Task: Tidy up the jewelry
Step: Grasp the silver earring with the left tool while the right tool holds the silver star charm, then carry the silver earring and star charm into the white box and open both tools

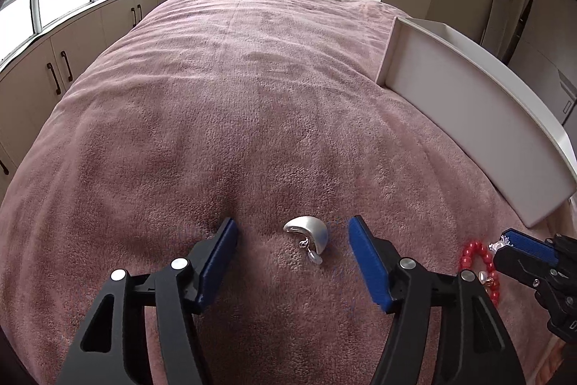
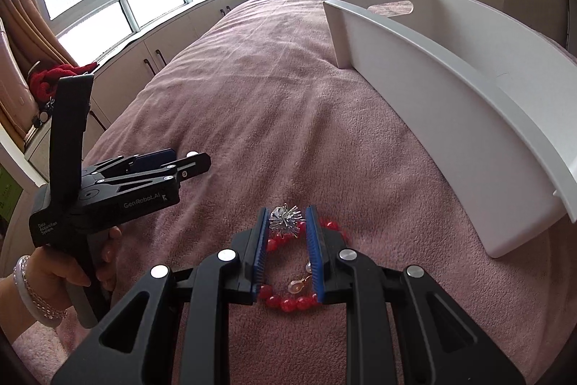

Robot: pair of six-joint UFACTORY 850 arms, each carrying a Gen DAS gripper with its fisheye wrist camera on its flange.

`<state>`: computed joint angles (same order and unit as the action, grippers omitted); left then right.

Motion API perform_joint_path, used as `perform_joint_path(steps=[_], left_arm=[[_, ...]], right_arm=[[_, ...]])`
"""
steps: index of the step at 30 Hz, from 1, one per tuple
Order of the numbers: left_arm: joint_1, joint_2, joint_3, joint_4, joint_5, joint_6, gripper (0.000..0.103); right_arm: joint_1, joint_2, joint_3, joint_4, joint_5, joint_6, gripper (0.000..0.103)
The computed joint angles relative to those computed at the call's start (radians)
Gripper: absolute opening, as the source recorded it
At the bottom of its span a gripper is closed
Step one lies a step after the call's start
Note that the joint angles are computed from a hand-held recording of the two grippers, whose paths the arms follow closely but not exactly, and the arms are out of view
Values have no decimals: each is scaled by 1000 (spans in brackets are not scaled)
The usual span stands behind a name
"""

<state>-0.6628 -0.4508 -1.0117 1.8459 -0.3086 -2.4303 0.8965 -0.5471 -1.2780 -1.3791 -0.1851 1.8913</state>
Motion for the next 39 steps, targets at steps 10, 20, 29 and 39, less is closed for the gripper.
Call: perform_joint_path(steps=[10,20,29,39], left_arm=[[30,20,17,12,53,-34,29],[5,129,133,-59,31,-39,29],[-48,204,142,-253,-24,151,29],[-138,236,27,-387,-154,386,30]], right_arm=[[-10,-2,6,-96,45,113,21],[-15,14,23,-373,68,389,21],[9,78,58,-608,39,564,21],[7,223,117,-669,-52,544,21]])
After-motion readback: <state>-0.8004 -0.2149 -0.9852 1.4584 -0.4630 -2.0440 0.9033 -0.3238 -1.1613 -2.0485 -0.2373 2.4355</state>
